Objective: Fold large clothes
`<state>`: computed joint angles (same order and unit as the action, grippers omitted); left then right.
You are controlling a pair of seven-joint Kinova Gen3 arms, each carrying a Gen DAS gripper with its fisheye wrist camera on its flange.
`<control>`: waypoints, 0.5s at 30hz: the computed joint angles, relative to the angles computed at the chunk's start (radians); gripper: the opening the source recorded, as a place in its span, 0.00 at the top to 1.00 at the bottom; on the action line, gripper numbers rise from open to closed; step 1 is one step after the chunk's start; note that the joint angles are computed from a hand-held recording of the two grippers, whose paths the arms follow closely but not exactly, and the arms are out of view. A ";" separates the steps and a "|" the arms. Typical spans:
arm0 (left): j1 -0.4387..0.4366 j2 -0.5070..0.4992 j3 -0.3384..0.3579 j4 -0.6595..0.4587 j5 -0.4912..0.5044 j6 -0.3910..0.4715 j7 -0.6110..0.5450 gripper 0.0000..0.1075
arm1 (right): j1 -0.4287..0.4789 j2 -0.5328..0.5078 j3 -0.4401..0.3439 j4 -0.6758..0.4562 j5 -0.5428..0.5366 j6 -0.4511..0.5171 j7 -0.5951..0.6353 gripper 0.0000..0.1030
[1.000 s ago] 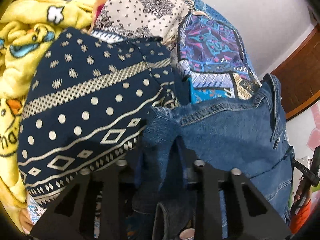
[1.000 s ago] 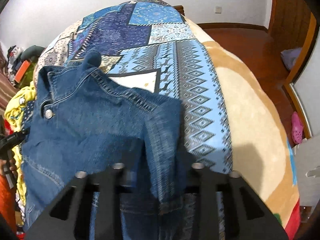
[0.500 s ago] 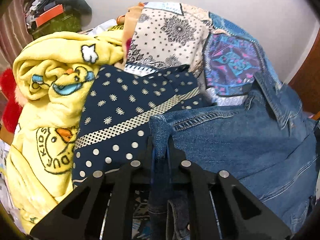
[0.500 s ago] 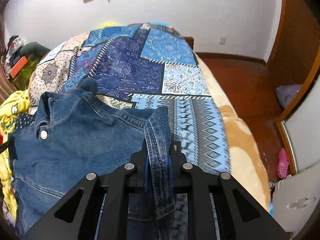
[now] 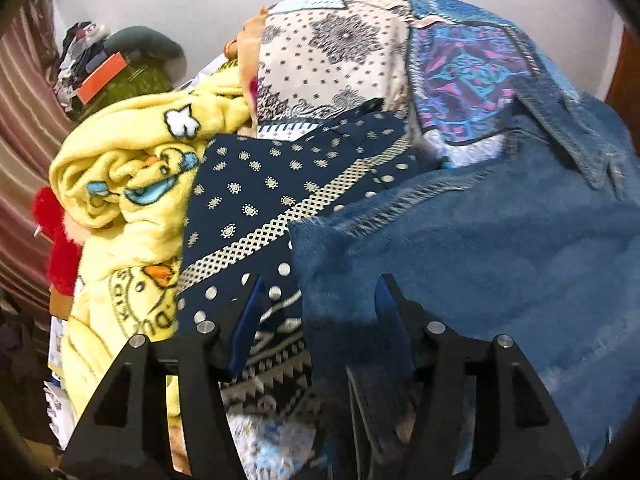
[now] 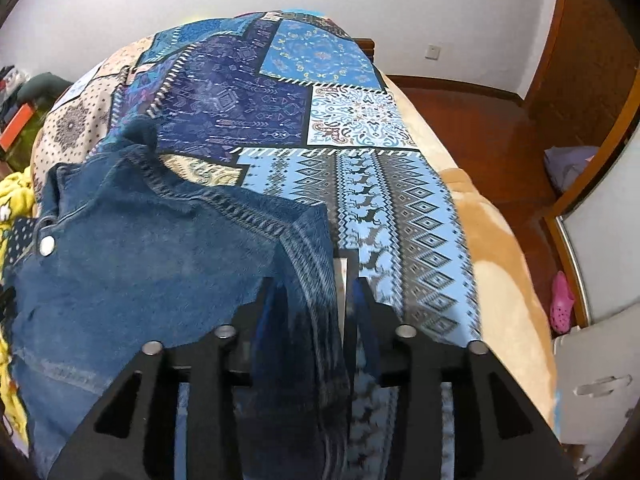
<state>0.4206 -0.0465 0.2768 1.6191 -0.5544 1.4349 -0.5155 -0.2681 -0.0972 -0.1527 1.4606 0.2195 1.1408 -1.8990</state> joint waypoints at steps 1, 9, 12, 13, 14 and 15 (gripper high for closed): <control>0.008 -0.004 0.010 -0.017 -0.004 0.021 -0.003 0.46 | -0.003 -0.017 0.001 -0.004 -0.014 0.008 0.015 0.60; 0.126 -0.047 0.161 -0.187 -0.119 0.213 0.046 0.10 | 0.004 -0.202 -0.109 0.012 0.030 0.031 0.006 0.17; 0.178 -0.040 0.229 -0.246 -0.166 0.290 0.090 0.09 | 0.008 -0.259 -0.120 0.008 -0.005 0.057 0.031 0.14; 0.197 -0.038 0.246 -0.260 -0.177 0.310 0.110 0.09 | 0.009 -0.277 -0.119 0.008 -0.023 0.068 0.042 0.13; 0.216 -0.035 0.261 -0.271 -0.186 0.330 0.131 0.09 | 0.015 -0.288 -0.121 0.008 -0.037 0.072 0.049 0.12; 0.241 -0.034 0.282 -0.281 -0.195 0.353 0.165 0.08 | 0.017 -0.306 -0.118 0.016 -0.055 0.075 0.057 0.11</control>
